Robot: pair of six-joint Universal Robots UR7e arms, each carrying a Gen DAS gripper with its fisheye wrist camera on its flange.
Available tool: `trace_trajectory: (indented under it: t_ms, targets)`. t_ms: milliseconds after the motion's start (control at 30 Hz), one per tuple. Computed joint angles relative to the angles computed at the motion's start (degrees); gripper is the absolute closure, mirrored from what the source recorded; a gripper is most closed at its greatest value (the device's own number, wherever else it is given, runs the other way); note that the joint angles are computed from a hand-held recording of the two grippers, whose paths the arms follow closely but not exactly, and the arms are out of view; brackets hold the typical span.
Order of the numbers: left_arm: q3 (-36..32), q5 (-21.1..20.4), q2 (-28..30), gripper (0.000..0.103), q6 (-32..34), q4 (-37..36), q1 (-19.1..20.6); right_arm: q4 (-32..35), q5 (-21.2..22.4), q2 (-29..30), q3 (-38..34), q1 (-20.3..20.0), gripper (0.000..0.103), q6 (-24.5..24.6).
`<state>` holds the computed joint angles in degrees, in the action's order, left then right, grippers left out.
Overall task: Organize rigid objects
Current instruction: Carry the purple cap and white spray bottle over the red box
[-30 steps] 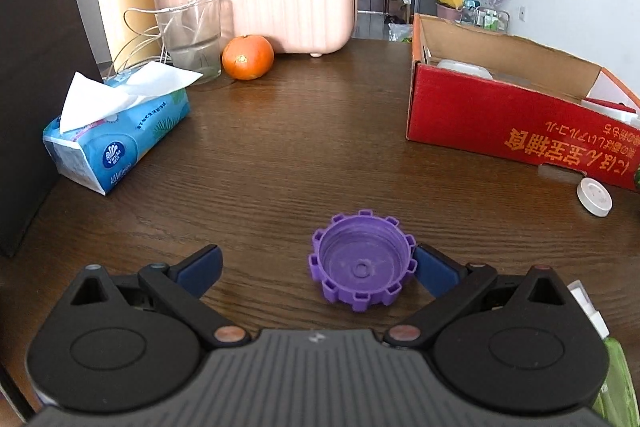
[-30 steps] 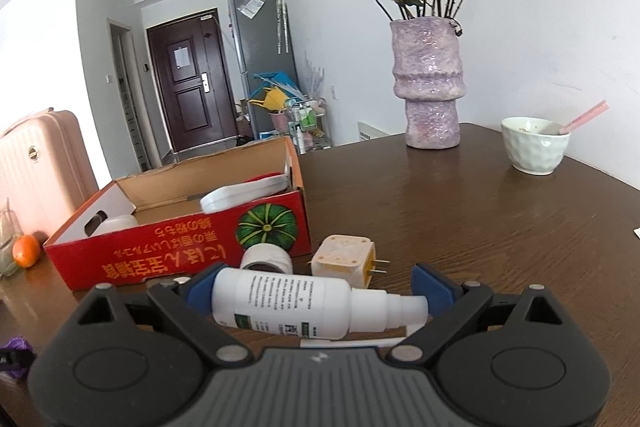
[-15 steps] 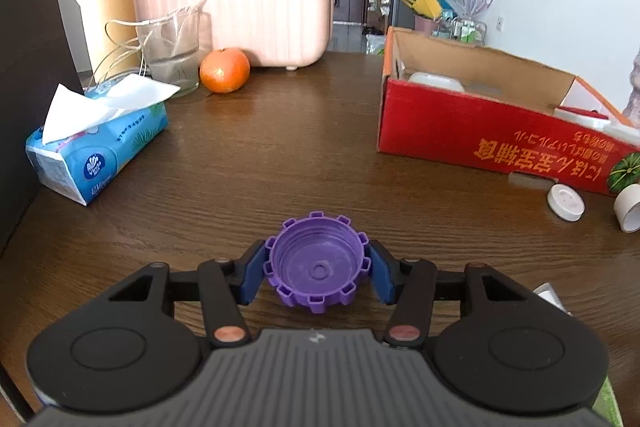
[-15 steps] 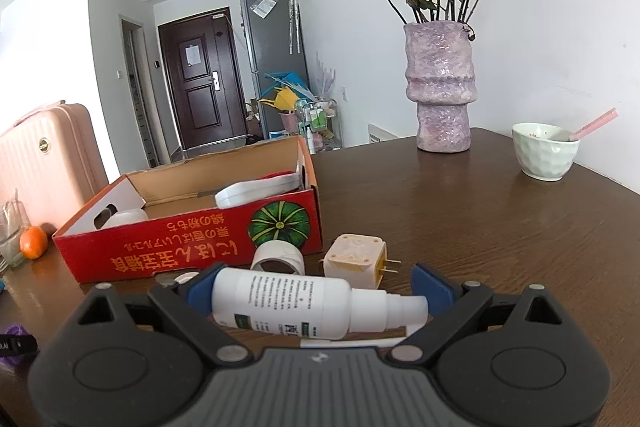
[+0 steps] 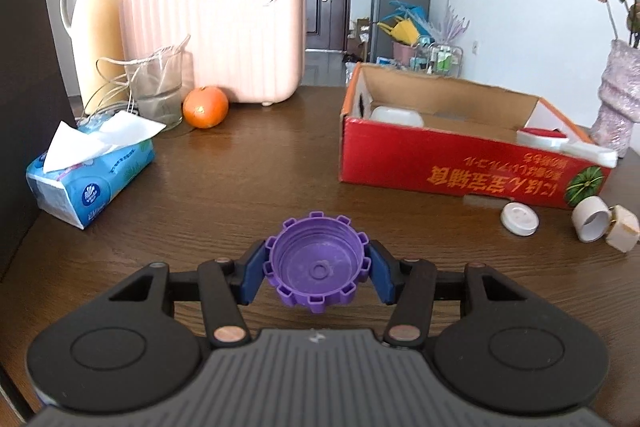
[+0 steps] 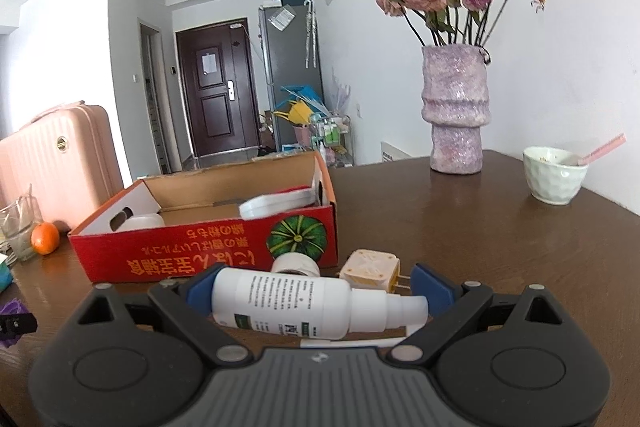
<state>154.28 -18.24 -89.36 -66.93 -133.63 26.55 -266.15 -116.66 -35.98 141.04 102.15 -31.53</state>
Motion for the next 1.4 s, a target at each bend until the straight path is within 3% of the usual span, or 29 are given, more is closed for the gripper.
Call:
trace_trajectory:
  t_ms: [267,567,767,1133,1400]
  targets:
    - [-0.21,0.83,0.27,0.049,-1.79,0.42,-4.08,-0.56,2.51,-0.61,0.40,1.03,0.006,-2.34]
    - [-1.52,1.73,4.69,0.049,4.59,-9.64,-4.54,1.29,4.92,-1.96,-0.70,2.02,0.006,-3.85]
    - [-2.99,2.69,10.23,0.049,13.82,-23.13,-3.32,3.68,5.55,-2.74,-3.04,2.86,0.006,-4.78]
    - [-8.03,3.18,24.23,0.049,37.74,-57.56,0.54,9.22,6.89,-3.28,-7.48,2.92,0.006,-6.25]
    - [-12.87,1.67,30.03,0.049,47.46,-68.74,4.47,12.65,7.24,-2.83,-10.72,1.97,0.006,-7.74]
